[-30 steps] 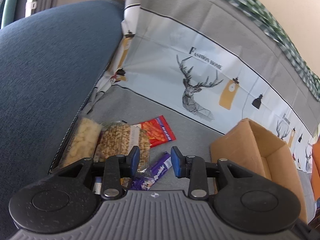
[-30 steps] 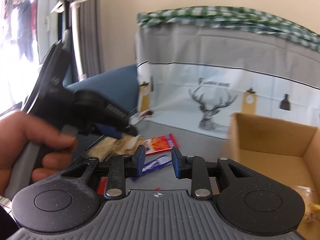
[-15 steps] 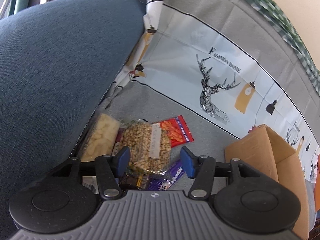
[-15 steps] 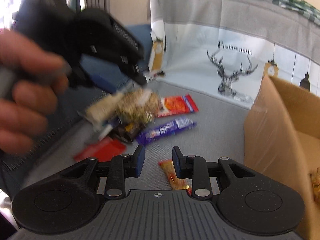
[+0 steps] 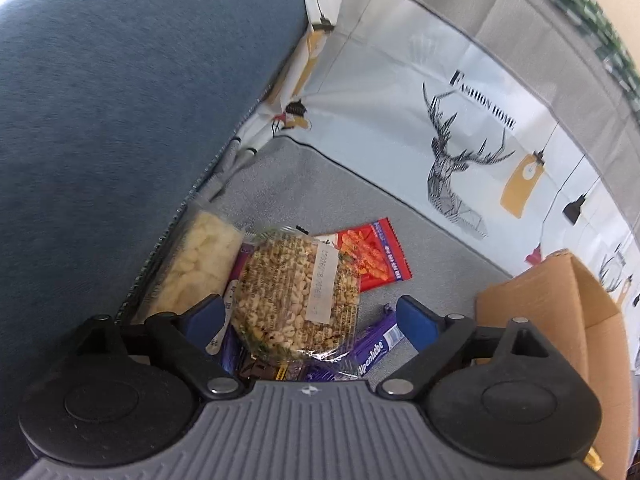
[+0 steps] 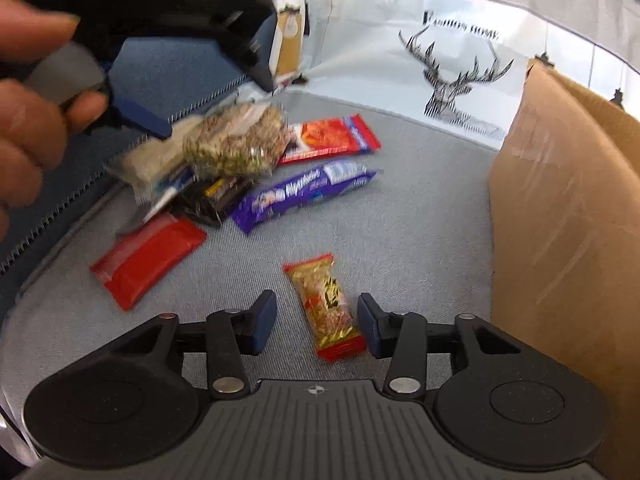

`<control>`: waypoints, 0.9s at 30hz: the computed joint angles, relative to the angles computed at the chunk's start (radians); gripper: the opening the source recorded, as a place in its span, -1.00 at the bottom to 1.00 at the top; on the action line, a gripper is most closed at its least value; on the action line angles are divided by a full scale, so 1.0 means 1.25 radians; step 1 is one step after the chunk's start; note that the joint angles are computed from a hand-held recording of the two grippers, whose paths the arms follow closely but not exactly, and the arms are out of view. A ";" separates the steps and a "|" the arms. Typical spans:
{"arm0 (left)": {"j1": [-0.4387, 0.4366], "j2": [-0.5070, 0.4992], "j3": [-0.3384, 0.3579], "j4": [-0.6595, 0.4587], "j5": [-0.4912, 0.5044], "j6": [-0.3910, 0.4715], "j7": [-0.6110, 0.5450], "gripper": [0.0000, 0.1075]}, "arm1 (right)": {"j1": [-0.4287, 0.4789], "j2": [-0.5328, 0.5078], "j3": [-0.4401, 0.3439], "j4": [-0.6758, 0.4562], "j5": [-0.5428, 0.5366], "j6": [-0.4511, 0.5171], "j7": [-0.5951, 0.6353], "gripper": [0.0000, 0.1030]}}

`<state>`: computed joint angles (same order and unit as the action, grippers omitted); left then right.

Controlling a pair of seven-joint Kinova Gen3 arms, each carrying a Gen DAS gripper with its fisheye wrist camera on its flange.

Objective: Organize snacks
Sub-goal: 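Grasp the small red-gold snack with the right tool while the left tool grasps the nut brittle bag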

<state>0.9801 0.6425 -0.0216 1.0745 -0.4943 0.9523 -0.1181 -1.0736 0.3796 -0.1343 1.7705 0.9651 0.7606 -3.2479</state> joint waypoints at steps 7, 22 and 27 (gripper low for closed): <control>-0.012 0.071 0.007 -0.123 0.027 0.098 -0.072 0.78 | 0.014 -0.006 0.003 0.011 0.005 -0.040 0.010 -0.51; -0.014 0.122 -0.012 -0.207 0.064 0.157 -0.130 0.78 | 0.031 -0.014 -0.005 0.016 -0.001 -0.058 0.010 -0.62; -0.008 0.137 -0.017 -0.235 0.062 0.189 -0.147 0.56 | 0.028 -0.017 0.002 0.014 -0.024 -0.057 0.016 -0.51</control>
<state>0.9705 0.8136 -0.0425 0.7804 -0.4170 1.1881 -0.3024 -1.0386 0.3581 -0.1322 1.7877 0.9348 0.6888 -3.2274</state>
